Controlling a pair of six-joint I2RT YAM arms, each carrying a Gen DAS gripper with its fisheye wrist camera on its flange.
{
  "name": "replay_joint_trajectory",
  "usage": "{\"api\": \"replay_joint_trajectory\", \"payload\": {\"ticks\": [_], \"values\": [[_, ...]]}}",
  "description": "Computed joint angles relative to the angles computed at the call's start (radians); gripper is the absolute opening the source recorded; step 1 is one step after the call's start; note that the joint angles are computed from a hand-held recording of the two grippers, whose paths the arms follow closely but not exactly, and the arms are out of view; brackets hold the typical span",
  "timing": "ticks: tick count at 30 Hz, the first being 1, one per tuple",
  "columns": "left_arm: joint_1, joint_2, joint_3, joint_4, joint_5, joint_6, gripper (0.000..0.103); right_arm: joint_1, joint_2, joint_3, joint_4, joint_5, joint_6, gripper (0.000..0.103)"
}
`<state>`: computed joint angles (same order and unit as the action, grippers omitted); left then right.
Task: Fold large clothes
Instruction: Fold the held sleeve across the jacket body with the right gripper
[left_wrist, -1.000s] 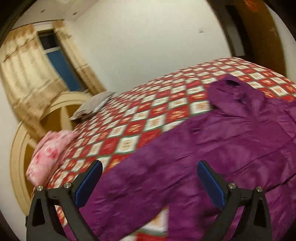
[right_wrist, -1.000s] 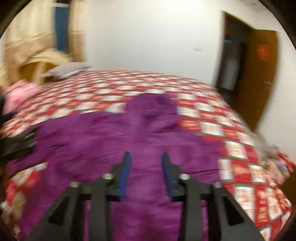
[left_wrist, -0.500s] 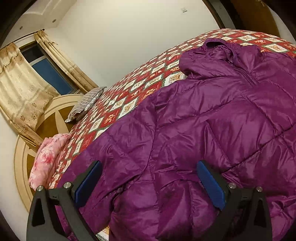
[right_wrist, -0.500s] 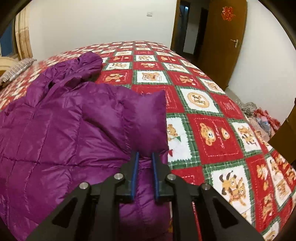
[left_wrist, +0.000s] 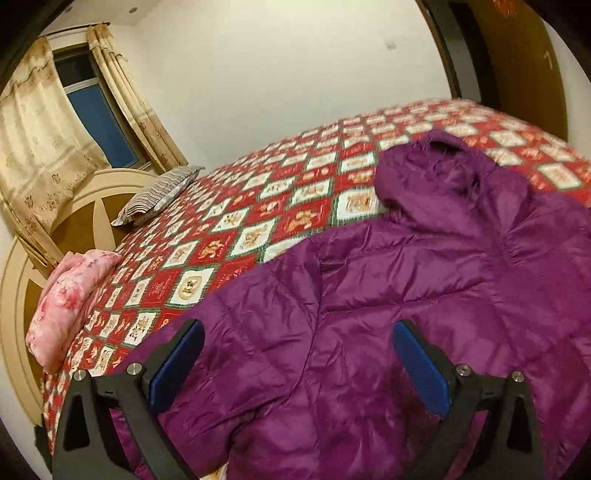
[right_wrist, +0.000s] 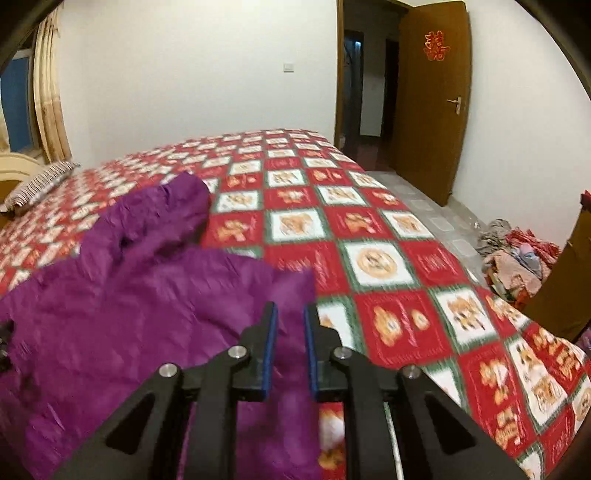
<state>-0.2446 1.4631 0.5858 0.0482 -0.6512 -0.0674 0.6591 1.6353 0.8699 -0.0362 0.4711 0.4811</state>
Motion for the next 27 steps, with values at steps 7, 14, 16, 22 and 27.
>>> {"api": "replay_joint_trajectory", "payload": {"ticks": [7, 14, 16, 22, 27], "values": [[-0.005, 0.226, 0.03, 0.113, -0.028, 0.0, 0.102, -0.079, 0.274, 0.113, 0.017, -0.126, 0.022, 0.015], [-0.023, 0.221, 0.035, 0.098, -0.047, -0.007, 0.102, -0.11, 0.271, 0.079, 0.077, -0.163, 0.005, 0.015], [-0.007, 0.106, 0.024, 0.004, 0.0, -0.044, 0.102, -0.085, 0.248, 0.1, 0.0, -0.111, -0.011, 0.015], [-0.048, -0.154, -0.096, -0.068, 0.078, -0.068, 0.102, 0.105, -0.028, -0.038, -0.052, -0.055, 0.063, 0.044], [-0.085, 0.052, -0.085, -0.019, 0.052, -0.146, 0.102, 0.211, 0.106, -0.024, -0.019, -0.02, 0.121, 0.046]]}}
